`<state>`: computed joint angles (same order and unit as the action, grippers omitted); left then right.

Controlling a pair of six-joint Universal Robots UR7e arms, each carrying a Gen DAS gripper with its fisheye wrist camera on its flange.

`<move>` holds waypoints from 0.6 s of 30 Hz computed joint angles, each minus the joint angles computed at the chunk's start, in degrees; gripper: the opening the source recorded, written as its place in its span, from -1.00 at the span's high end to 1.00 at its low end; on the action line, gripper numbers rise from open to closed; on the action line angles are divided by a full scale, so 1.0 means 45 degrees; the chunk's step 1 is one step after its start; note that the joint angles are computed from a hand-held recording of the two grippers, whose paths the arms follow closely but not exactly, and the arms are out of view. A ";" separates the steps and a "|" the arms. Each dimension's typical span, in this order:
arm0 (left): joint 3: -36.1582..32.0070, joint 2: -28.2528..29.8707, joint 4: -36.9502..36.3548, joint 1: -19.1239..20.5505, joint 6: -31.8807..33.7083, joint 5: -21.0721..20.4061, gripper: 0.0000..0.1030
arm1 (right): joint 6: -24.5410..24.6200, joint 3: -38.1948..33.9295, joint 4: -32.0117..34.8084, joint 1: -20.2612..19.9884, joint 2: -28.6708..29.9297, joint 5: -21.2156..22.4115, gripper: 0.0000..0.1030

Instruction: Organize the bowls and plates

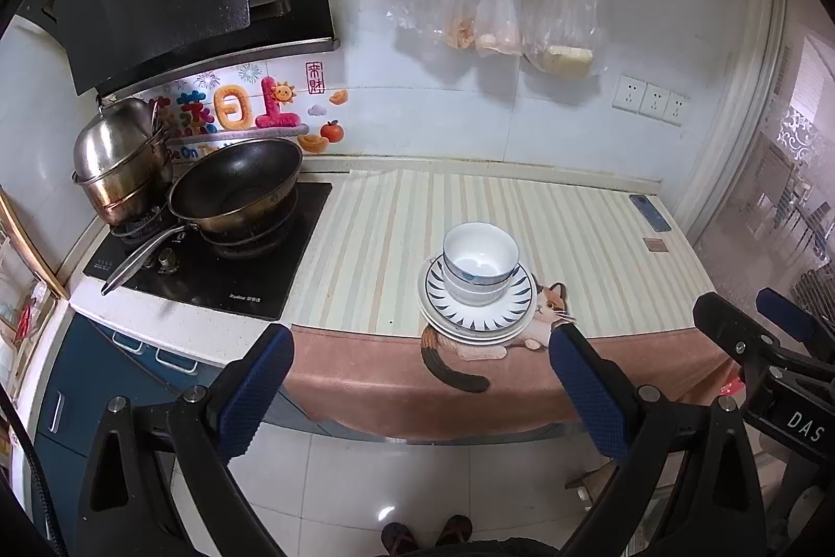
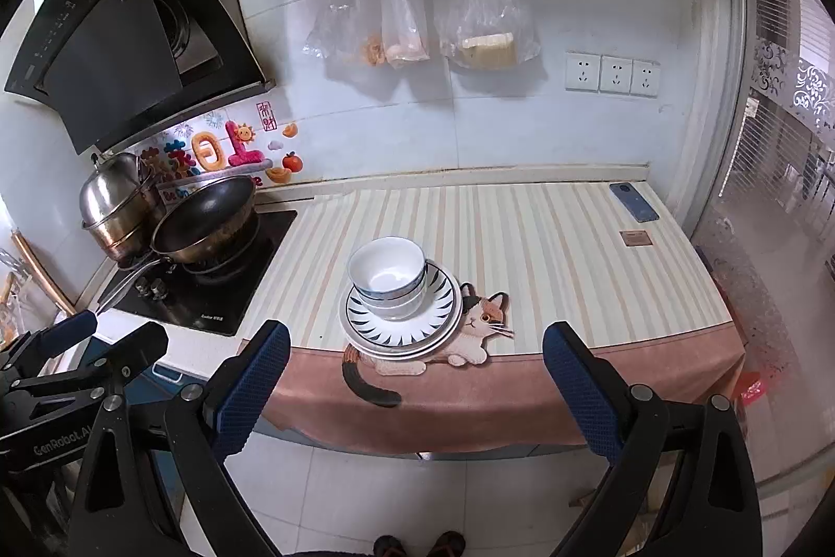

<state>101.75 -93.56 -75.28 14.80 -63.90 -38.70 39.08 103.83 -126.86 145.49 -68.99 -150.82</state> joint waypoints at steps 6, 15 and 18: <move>-0.0056 -0.0153 0.0214 -0.0040 -0.0032 0.0053 -0.95 | -0.0038 0.0020 -0.0096 0.0033 0.0021 -0.0006 -0.93; -0.0051 -0.0403 0.0498 -0.0123 -0.0103 0.0027 -0.95 | 0.0483 -0.0223 0.0370 0.0266 0.0285 -0.0010 -0.94; -0.0023 -0.0453 0.0542 -0.0153 -0.0134 0.0065 -0.95 | 0.0566 -0.0231 0.0424 0.0299 0.0307 -0.0035 -0.94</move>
<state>101.64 -95.60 -72.84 14.11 -64.50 -38.41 41.62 102.79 -124.96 146.84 -67.61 -150.97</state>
